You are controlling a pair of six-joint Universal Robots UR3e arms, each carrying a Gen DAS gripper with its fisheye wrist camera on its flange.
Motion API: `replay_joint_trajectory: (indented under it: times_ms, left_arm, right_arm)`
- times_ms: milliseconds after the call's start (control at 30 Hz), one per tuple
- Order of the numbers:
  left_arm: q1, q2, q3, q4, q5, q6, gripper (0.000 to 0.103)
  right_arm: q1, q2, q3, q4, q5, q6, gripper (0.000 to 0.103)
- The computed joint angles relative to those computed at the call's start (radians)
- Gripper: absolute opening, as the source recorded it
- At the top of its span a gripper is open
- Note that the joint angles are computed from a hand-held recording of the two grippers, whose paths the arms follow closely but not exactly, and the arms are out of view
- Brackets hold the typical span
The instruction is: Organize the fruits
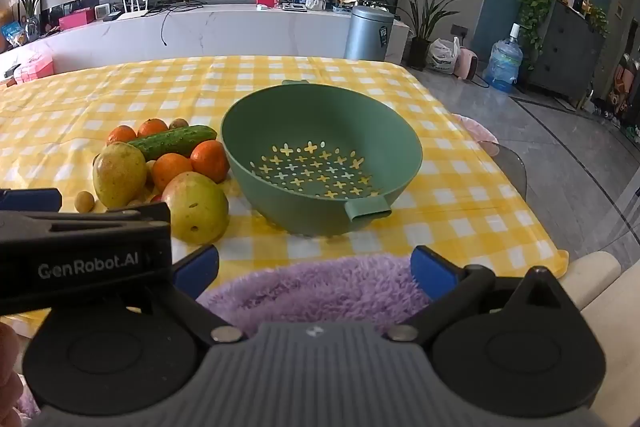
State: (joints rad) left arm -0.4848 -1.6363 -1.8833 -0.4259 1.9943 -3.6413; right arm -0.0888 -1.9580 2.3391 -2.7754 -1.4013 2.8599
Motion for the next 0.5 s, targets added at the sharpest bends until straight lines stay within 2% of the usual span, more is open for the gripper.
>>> replay_joint_trajectory:
  times_ms: [133,167,500]
  left_arm:
    - [-0.011,0.001,0.024,-0.057,-0.004,-0.03,0.103]
    - [0.007,0.006,0.03,-0.074,-0.028,-0.027,0.103]
    - [0.025,0.015,0.015,-0.064,-0.046,-0.009,0.103]
  right_arm:
    - [0.009,0.001,-0.014,0.03,-0.008,0.002,0.098]
    - [0.011,0.003,-0.014,0.029,-0.011,0.001,0.098]
    - [0.022,0.003,-0.019,0.031,-0.021,-0.004,0.098]
